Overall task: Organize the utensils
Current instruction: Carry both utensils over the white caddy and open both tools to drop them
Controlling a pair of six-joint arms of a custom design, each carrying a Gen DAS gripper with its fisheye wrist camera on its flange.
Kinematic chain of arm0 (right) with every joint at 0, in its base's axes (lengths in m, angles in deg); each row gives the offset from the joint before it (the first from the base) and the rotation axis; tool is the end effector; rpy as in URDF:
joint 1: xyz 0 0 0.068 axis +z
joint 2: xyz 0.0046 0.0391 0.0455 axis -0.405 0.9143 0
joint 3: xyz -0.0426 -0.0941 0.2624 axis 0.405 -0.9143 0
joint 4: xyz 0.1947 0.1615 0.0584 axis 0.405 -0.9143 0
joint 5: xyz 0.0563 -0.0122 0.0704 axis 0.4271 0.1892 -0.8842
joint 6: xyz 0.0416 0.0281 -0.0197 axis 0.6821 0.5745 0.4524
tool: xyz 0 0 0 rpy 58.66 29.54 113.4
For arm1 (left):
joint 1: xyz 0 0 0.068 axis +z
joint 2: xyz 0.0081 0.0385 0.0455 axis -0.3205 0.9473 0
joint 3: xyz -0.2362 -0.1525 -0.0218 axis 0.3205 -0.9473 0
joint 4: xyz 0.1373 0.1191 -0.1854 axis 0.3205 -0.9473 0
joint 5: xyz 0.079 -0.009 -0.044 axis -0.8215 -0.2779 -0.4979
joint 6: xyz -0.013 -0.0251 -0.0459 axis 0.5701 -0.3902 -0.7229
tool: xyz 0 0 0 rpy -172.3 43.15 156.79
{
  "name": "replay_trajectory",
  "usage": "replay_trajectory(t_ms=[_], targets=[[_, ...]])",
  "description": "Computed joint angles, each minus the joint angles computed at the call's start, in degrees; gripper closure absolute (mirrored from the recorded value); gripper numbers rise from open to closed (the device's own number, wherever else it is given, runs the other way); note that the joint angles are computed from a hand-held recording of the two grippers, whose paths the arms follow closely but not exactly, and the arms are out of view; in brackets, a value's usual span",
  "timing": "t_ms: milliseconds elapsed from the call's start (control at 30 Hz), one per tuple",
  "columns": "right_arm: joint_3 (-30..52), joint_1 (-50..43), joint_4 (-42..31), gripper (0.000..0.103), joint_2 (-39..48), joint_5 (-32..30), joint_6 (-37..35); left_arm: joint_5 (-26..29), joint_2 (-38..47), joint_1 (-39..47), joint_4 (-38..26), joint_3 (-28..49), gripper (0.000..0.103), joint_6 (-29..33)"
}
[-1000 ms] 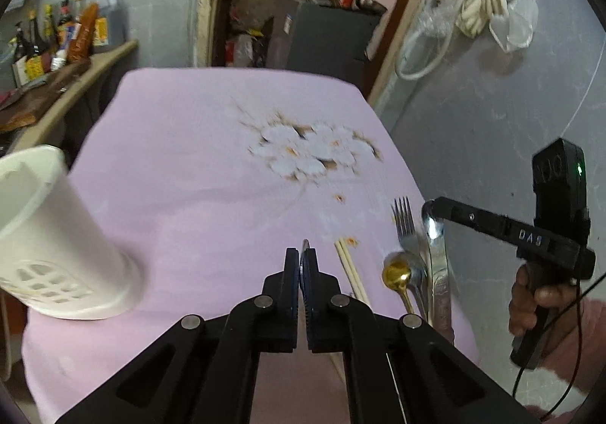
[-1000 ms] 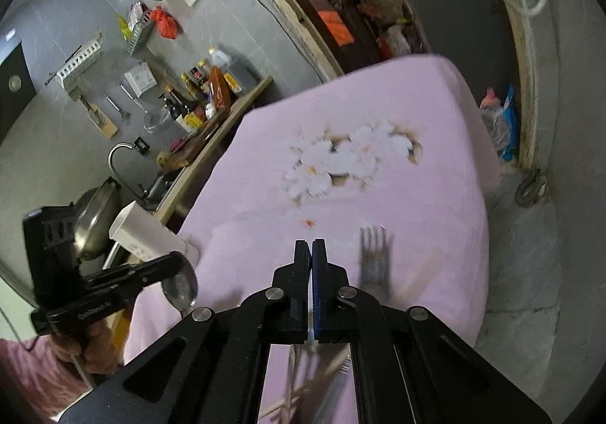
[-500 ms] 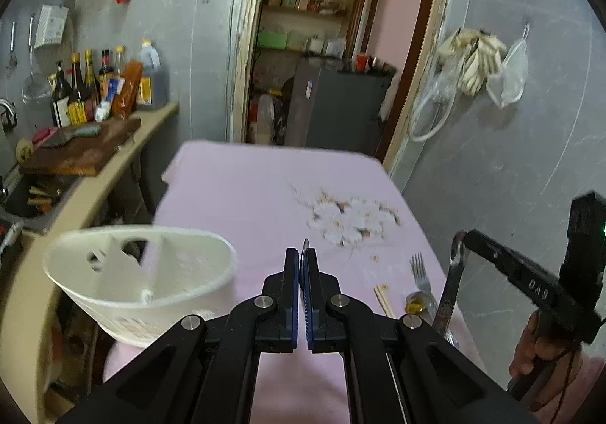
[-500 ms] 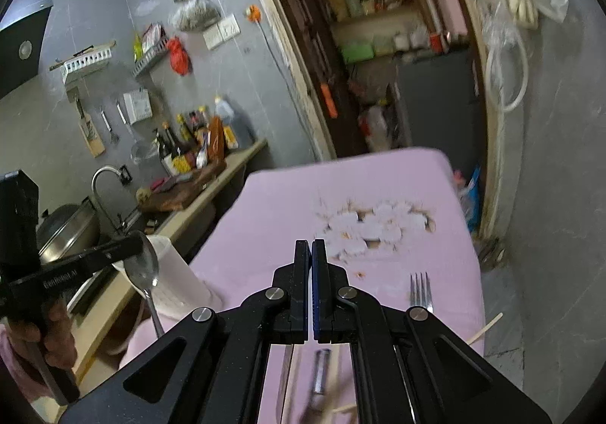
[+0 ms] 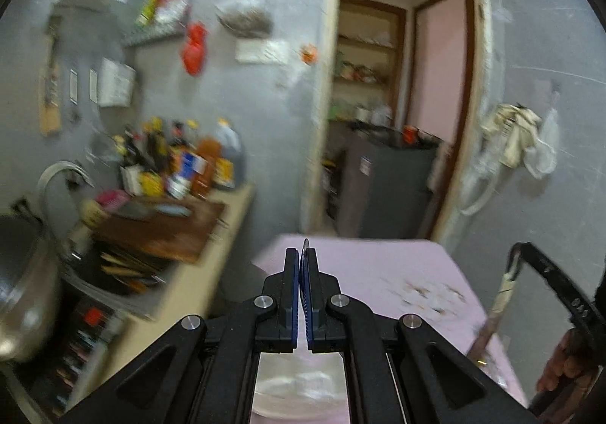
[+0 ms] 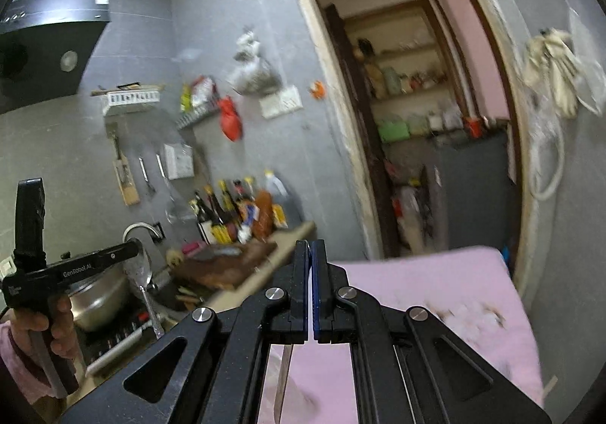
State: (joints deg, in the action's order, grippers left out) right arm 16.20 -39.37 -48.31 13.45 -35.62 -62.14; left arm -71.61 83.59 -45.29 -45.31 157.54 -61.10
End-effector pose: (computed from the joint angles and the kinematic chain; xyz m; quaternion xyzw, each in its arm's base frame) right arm 0.3338 -0.0642 0.4272 -0.1368 0.7609 0.2755 0.5713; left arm 0.2598 -0.1054 0.4391 -0.1503 0.8265 0.0536 0.5399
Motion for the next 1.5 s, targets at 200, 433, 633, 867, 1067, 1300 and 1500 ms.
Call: replay_trajectory(t_ms=[200, 433, 633, 867, 1067, 1300, 1500], targets=[[-2.0, 12.0, 6.8, 0.101, -0.9, 11.6, 2.4, -2.5, -2.5, 7.3, 4.3, -4.3, 0.1, 4.4], [-7.3, 19.4, 7.8, 0.101, 0.4, 19.8, -2.7, -1.7, -0.7, 10.2, 13.1, -12.8, 0.1, 6.5], [-11.3, 20.6, 9.1, 0.101, 1.8, 20.5, -4.4, -4.0, 0.9, 8.0, 18.7, -19.3, 0.1, 7.1], [-12.4, 19.9, 7.3, 0.101, 3.3, 19.6, -4.4, 5.3, 2.5, 8.9, 14.6, -18.8, 0.097, 4.4], [-13.1, 18.6, 4.3, 0.1, 3.6, 16.7, -5.3, 15.6, -0.1, 11.0, 15.5, -21.1, 0.084, 1.6], [-14.9, 15.7, 3.2, 0.09, 2.1, 13.7, -4.9, 18.6, -2.8, 11.6, 17.9, -23.7, 0.05, -2.2], [-15.4, 10.9, 4.2, 0.061, 0.1, 11.6, -2.6, 15.8, -3.2, 8.8, 19.2, -23.9, 0.034, -3.8]])
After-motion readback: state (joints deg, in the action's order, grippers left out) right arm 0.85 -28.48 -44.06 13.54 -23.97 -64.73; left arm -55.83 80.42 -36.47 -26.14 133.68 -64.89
